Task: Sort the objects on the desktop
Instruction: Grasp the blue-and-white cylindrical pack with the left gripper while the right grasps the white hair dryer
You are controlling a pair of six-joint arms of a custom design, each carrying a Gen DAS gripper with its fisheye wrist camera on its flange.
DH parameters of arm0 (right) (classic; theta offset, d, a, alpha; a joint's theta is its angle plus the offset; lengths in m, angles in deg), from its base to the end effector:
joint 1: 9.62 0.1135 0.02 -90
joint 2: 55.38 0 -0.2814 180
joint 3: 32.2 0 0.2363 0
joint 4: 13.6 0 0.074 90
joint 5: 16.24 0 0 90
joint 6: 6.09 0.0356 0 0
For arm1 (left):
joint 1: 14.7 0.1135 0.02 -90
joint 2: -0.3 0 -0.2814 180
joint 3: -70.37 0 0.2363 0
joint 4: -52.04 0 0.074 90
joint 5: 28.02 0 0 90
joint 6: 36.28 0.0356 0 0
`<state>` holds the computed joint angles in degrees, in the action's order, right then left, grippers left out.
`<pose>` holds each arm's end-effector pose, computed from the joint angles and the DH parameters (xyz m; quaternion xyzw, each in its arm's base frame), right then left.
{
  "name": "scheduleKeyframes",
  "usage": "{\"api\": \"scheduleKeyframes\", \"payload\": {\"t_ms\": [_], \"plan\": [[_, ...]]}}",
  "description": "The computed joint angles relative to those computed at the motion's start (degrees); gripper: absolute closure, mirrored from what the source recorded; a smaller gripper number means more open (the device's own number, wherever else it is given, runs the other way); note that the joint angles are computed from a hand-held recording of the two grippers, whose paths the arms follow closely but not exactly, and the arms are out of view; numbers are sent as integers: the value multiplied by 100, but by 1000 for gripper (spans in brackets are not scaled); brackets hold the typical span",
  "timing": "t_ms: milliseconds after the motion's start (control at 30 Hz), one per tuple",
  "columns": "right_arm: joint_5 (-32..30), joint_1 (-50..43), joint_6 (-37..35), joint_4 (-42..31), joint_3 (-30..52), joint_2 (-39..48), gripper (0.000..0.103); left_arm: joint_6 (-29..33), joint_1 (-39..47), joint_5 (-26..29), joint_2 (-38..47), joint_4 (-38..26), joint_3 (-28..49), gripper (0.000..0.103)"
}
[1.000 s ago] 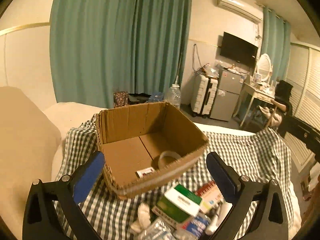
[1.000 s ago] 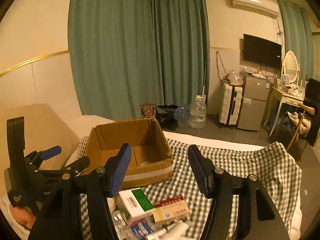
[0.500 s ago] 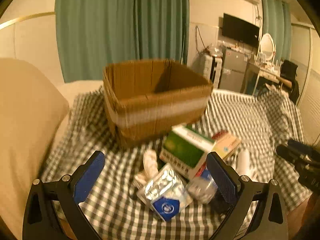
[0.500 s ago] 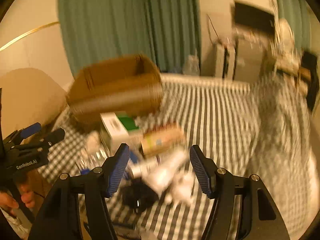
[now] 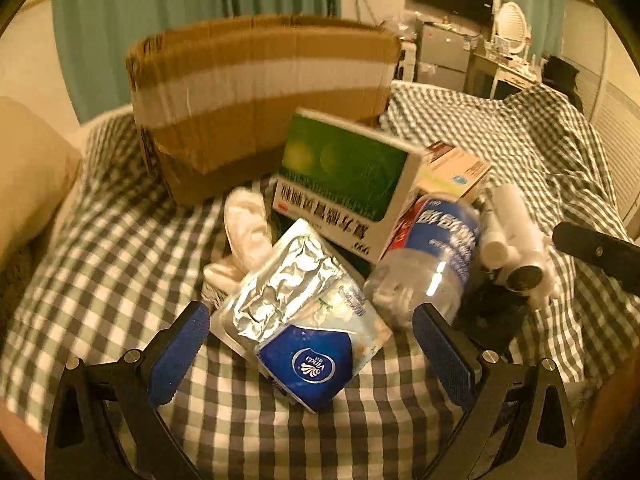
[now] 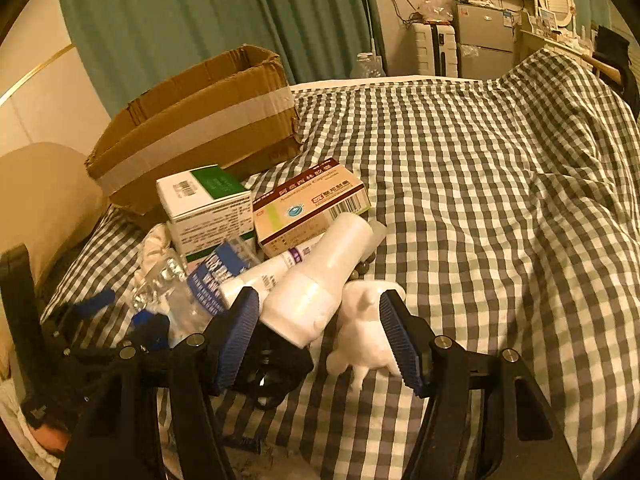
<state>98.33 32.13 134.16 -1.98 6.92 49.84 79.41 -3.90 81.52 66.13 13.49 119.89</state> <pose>0.1974 0.1564 0.0824 0.1337 0.9232 0.0736 0.3528 0.1923 0.0246 0.2159 0.1725 0.9250 -0.0605 0.3332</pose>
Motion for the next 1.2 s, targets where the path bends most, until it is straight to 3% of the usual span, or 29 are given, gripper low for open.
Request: {"api": "scheduleKeyframes", "payload": {"t_ms": [267,667,700,767,800,867,1000,1200], "plan": [[24,-34,-339,-209,515,364,40,-78,201,128,230,-63,76,0],[-888,-568,-496,91,820,961,44,-312,-122,-139,897,-15,153,2],[-1126,-654,-450,124,897,1129,48,-296,-120,-148,928,-7,146,8],[-1444,-750,-315,333,954,1411,51,-182,-134,-194,976,-121,158,41],[-1389,-716,-264,466,899,1443,51,-106,-141,-227,979,-195,157,49],[-1295,-645,-275,430,894,1407,51,29,-96,-168,820,-258,93,74],[-939,-431,-141,497,668,1234,52,203,128,27,689,-513,135,80],[-619,-187,71,600,368,1002,53,495,714,571,661,-941,427,81]]}}
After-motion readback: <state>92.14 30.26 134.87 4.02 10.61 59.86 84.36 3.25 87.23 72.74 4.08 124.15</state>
